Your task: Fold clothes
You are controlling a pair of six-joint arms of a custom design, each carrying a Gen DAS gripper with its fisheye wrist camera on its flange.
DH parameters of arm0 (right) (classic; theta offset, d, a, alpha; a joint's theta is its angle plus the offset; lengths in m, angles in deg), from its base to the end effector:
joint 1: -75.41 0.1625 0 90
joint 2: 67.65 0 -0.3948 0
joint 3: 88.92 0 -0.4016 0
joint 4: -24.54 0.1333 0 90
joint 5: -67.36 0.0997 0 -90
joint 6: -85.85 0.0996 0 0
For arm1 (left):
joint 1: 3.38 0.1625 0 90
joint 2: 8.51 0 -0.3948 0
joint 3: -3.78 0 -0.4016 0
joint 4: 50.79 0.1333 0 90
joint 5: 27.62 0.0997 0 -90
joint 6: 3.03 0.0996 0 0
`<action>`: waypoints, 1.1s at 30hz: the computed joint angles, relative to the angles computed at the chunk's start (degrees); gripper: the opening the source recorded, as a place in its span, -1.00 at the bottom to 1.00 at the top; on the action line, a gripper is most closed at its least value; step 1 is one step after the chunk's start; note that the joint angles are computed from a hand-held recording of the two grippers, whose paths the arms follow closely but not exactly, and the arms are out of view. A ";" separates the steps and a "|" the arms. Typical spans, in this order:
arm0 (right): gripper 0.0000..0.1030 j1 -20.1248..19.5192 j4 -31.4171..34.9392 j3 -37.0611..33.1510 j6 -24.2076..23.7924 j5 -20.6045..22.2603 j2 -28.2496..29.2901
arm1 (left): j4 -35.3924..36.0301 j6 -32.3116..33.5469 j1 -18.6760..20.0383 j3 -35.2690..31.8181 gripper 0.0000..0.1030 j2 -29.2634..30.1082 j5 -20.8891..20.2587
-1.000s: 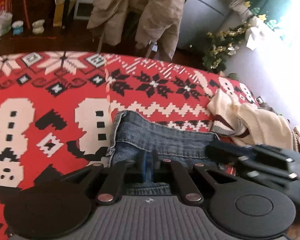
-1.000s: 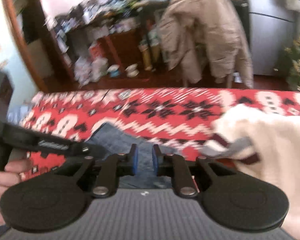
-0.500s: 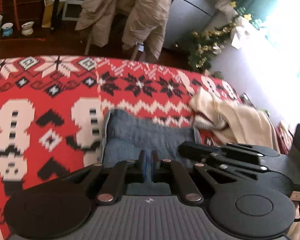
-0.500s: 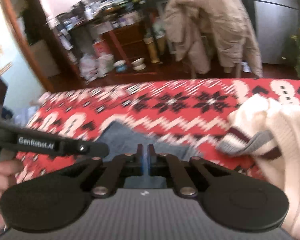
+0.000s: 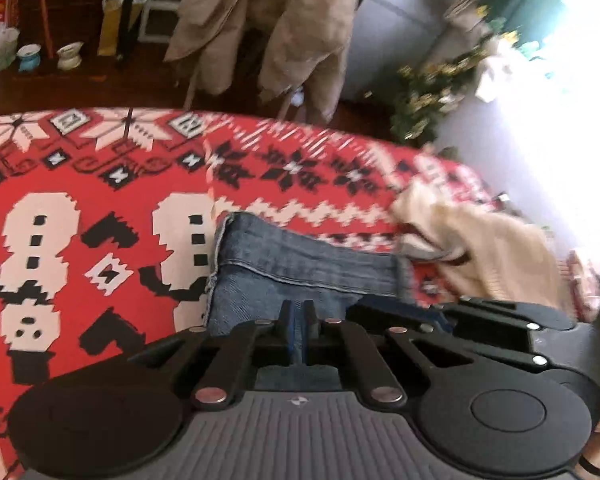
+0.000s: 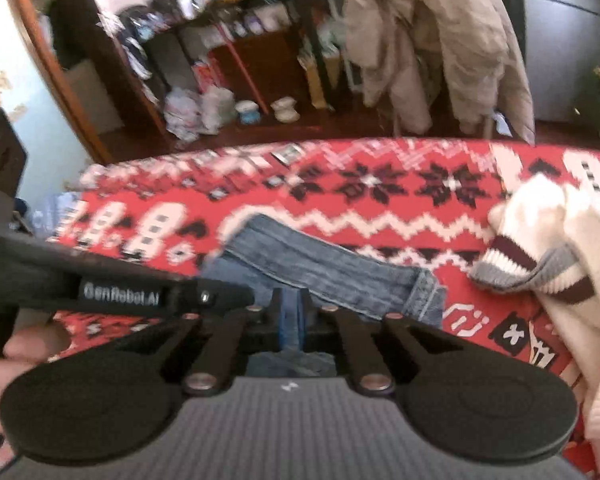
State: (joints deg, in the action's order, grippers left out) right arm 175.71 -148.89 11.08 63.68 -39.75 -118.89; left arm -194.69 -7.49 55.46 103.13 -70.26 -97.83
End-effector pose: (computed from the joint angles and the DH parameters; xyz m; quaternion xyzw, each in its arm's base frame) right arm 0.2182 -0.6190 0.1468 0.2214 -0.9187 0.2784 0.1717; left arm -0.1815 -0.6230 0.2033 0.2015 0.9544 -0.1850 0.1192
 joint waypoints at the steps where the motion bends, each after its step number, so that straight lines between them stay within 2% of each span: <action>1: -0.87 0.17 -0.30 1.08 -0.50 0.73 -0.93 | 0.38 -0.10 0.02 1.02 -0.94 -1.22 -0.59; 4: -0.86 0.44 0.32 3.58 -1.01 2.22 -2.96 | 2.18 -1.06 0.04 2.87 -0.94 -2.15 0.53; 7: -0.86 0.67 0.62 3.18 -0.55 -0.20 -0.92 | 1.59 -1.94 0.29 3.83 -0.94 -0.92 2.85; 11: -0.90 0.35 -0.68 2.75 -3.06 -2.22 1.32 | -0.08 -0.50 1.02 5.28 -0.94 -1.97 2.52; 14: -1.00 -0.63 -1.28 4.90 -4.26 -3.04 -0.93 | 0.74 0.73 1.29 6.20 -0.94 -3.64 3.39; 18: -1.00 -2.75 -0.87 8.21 -4.04 -4.44 -5.79 | 3.07 -0.18 1.94 6.69 -0.94 -5.80 2.66; 20: -1.00 -4.11 0.85 9.92 -1.51 -1.41 -8.84 | 5.04 -1.89 0.93 7.02 -0.94 -6.76 4.33; 22: -0.98 -3.17 -1.82 11.25 -1.39 -4.53 -9.48 | 6.47 -3.21 -0.31 7.94 -0.94 -8.19 5.41; 23: -0.85 -2.76 -2.41 11.89 -1.12 -5.16 -9.90 | 6.62 -3.60 -0.71 8.58 -0.94 -9.00 4.66; 24: -0.83 -2.45 -2.72 12.60 -0.68 -5.32 -10.48 | 6.44 -3.83 -1.01 9.22 -0.94 -9.72 3.71; 28: -0.82 -0.37 -3.75 15.78 0.10 -4.12 -12.00 | 5.82 -3.99 -2.69 11.63 -0.93 -10.04 5.79; 30: -0.82 1.07 -5.12 16.98 0.11 -5.69 -11.46 | 5.99 -4.80 -2.67 12.50 -0.91 -9.72 7.18; 33: -0.82 1.66 -5.77 18.71 1.58 -9.09 -11.11 | 5.63 -6.27 -2.21 14.19 -0.91 -11.83 6.50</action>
State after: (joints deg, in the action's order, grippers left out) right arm 177.37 -154.66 29.79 65.27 -48.83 -130.00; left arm -189.05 -13.76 53.25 117.32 -82.09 -91.32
